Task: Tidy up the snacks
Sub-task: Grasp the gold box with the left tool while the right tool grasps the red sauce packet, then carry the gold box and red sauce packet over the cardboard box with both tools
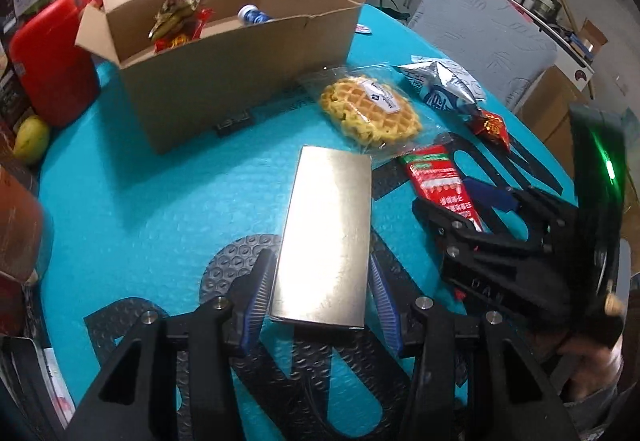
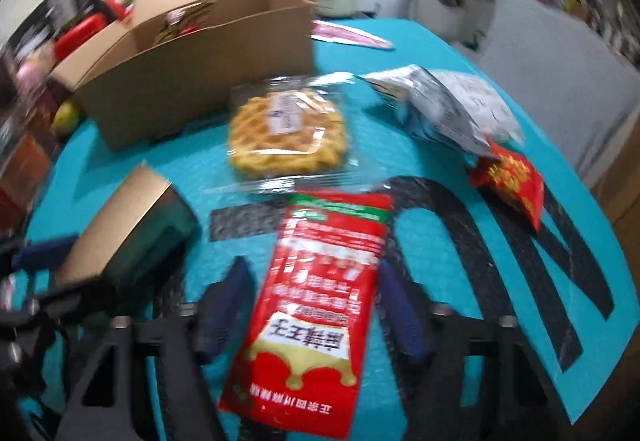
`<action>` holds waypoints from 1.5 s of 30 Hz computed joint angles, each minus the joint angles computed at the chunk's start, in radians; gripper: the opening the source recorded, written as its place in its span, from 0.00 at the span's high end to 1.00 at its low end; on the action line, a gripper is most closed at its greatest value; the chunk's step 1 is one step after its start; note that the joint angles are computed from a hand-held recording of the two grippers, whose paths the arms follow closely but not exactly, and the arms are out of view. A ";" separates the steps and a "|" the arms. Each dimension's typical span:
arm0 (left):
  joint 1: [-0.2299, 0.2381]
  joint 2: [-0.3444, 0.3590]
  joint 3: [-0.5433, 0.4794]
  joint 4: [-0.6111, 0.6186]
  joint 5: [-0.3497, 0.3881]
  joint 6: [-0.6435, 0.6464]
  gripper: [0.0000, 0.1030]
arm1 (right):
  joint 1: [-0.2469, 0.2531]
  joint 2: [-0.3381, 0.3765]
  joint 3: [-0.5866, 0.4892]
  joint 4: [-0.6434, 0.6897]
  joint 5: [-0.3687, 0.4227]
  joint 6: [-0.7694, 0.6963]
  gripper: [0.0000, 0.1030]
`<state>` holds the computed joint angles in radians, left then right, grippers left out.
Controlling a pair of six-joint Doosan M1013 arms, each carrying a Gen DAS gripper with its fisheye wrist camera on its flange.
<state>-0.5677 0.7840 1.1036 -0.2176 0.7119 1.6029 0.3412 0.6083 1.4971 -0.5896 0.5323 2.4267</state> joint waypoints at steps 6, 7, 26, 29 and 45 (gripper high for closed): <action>0.009 0.030 -0.039 -0.049 0.056 0.039 0.54 | -0.005 -0.030 0.053 0.102 -0.097 -0.105 0.54; 0.009 0.037 -0.047 -0.049 0.068 0.043 0.54 | -0.004 -0.033 0.057 0.114 -0.098 -0.121 0.54; -0.015 0.050 -0.060 0.080 0.008 0.010 0.57 | 0.016 -0.038 0.056 0.008 0.000 0.005 0.56; -0.019 0.043 -0.046 0.109 -0.006 -0.001 0.57 | 0.013 -0.039 0.058 0.015 -0.010 -0.004 0.56; -0.017 -0.025 0.061 -0.006 -0.053 0.060 0.57 | 0.025 -0.101 0.141 -0.054 -0.100 0.103 0.57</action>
